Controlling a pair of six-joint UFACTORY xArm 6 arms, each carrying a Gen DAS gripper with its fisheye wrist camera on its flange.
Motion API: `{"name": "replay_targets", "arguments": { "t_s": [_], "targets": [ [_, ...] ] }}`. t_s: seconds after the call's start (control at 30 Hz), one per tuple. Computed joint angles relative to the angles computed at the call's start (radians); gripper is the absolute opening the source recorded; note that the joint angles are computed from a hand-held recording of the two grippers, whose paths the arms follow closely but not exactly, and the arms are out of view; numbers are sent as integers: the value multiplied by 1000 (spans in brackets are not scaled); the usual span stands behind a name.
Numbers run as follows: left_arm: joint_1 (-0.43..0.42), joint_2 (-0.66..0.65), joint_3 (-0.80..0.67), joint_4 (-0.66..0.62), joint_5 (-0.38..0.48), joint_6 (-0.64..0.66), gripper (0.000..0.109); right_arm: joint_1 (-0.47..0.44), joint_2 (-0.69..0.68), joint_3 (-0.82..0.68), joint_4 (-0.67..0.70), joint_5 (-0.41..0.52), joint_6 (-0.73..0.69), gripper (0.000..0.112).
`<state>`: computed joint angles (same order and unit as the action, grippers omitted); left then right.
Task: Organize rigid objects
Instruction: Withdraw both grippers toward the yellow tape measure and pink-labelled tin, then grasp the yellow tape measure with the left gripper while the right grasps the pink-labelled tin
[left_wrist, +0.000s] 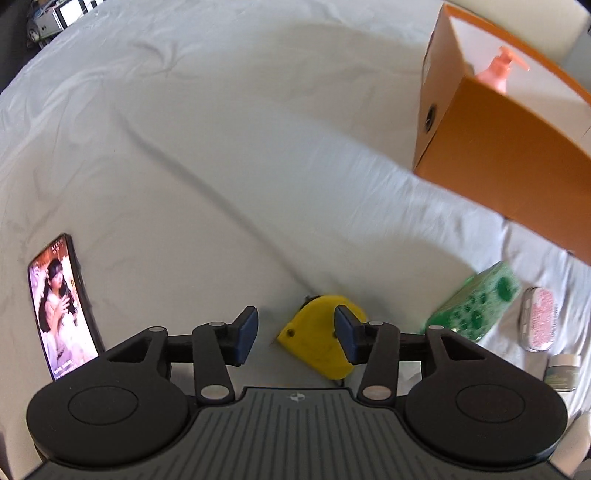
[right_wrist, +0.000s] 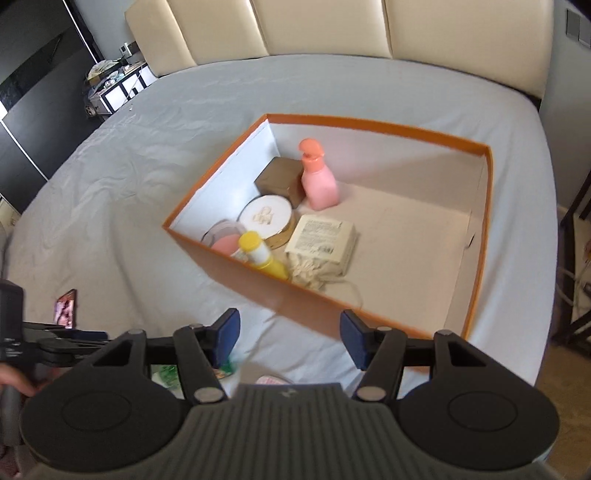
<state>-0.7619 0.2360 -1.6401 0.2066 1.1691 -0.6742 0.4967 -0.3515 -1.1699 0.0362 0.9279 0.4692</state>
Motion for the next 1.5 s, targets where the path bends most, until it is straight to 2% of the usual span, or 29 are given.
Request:
{"name": "replay_targets", "arguments": {
  "t_s": [0.1, 0.17, 0.23, 0.3, 0.37, 0.57, 0.67, 0.8, 0.93, 1.07, 1.13, 1.27, 1.5],
  "targets": [
    [21, -16, 40, -30, -47, -6, 60, 41, -4, 18, 5, 33, -6, 60],
    [27, -16, 45, -40, -48, -7, 70, 52, 6, 34, 51, 64, -2, 60],
    [35, -35, 83, -64, -72, -10, 73, 53, 14, 58, 83, 76, 17, 60],
    [63, -41, 106, -190, -94, 44, 73, 48, 20, 87, 103, 72, 49, 60],
    [77, -47, 133, -264, -112, 72, 71, 38, 14, 126, 129, 46, 92, 59],
    [77, -77, 180, -258, -164, 76, 67, 33, 14, 192, 201, -24, 163, 58],
    [70, -130, 253, -246, -254, 76, 44, 46, 25, 201, 216, -42, 190, 58],
    [58, -165, 297, -230, -293, 88, 42, 59, 27, 239, 217, -64, 237, 56],
    [51, -193, 340, -266, -358, 125, 28, 56, 22, 254, 238, -86, 246, 57],
    [47, -190, 333, -254, -348, 115, 28, 35, 1, 286, 294, -113, 227, 47],
    [47, -182, 321, -249, -342, 104, 28, 28, -10, 300, 327, -124, 210, 34],
    [48, -176, 312, -243, -336, 96, 28, 39, -21, 291, 297, -118, 220, 22],
    [25, -160, 292, -186, -321, 59, 28, 86, 0, 218, 174, -112, 212, 20]
  ]
}}
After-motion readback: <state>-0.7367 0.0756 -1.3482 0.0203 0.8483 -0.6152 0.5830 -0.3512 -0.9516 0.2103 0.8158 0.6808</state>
